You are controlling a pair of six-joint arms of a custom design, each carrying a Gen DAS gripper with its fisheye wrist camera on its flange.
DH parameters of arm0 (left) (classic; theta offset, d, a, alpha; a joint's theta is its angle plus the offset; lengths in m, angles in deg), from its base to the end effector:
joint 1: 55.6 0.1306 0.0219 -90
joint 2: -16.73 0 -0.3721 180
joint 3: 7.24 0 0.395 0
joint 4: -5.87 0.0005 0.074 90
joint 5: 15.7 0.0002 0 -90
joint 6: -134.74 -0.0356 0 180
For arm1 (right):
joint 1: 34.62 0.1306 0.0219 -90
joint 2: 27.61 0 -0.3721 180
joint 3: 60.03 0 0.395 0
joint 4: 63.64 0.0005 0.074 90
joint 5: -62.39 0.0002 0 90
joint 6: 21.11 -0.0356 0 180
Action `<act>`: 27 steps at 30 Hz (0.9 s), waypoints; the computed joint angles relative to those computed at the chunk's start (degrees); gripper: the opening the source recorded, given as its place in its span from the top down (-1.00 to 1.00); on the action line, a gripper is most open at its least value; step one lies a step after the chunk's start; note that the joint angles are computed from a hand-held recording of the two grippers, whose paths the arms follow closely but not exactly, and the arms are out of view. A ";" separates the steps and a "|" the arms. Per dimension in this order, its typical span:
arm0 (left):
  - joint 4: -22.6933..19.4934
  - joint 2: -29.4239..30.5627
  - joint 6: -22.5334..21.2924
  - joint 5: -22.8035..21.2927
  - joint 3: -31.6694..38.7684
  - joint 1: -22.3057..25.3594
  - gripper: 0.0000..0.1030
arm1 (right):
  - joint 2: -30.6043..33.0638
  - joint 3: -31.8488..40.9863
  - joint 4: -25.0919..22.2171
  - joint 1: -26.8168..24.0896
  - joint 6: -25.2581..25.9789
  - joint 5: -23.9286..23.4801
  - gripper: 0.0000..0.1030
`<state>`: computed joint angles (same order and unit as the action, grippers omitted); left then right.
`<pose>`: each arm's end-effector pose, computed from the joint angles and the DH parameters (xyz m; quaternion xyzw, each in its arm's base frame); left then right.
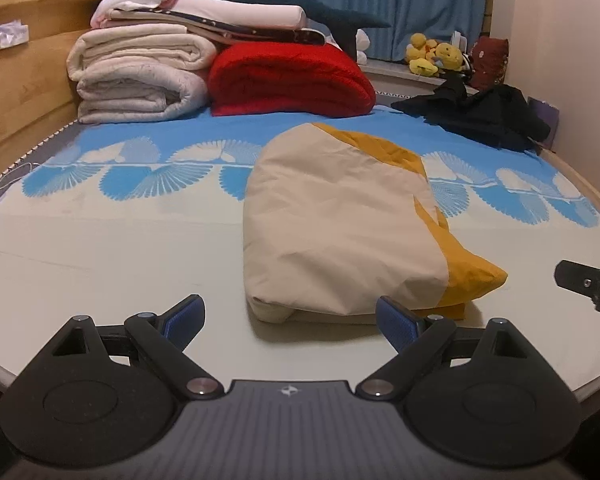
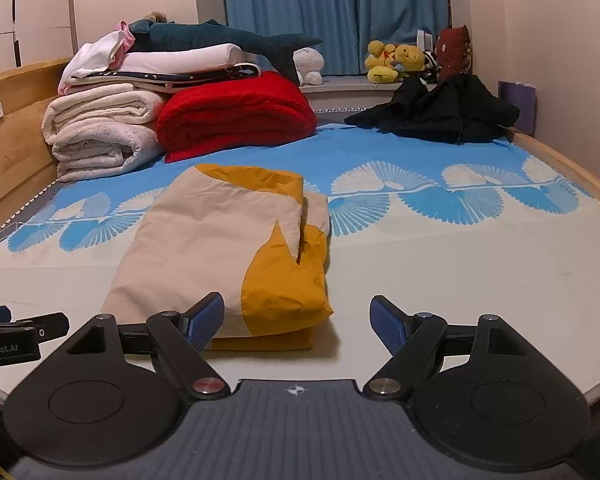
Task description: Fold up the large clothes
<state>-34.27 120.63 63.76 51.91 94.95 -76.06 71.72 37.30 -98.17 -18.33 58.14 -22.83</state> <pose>0.5532 -0.1925 0.4085 -0.0679 0.8966 0.0317 0.4365 0.5431 0.1551 0.4187 -0.0244 0.8922 0.0689 0.4457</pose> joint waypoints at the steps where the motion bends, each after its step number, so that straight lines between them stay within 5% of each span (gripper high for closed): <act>1: -0.04 0.18 -0.27 0.03 0.12 0.03 -0.84 | 0.16 -0.05 0.09 0.02 -0.07 0.22 -0.57; 27: -0.53 1.51 0.34 1.61 0.95 0.05 -0.84 | 1.68 0.99 0.35 1.23 2.74 -0.30 -0.58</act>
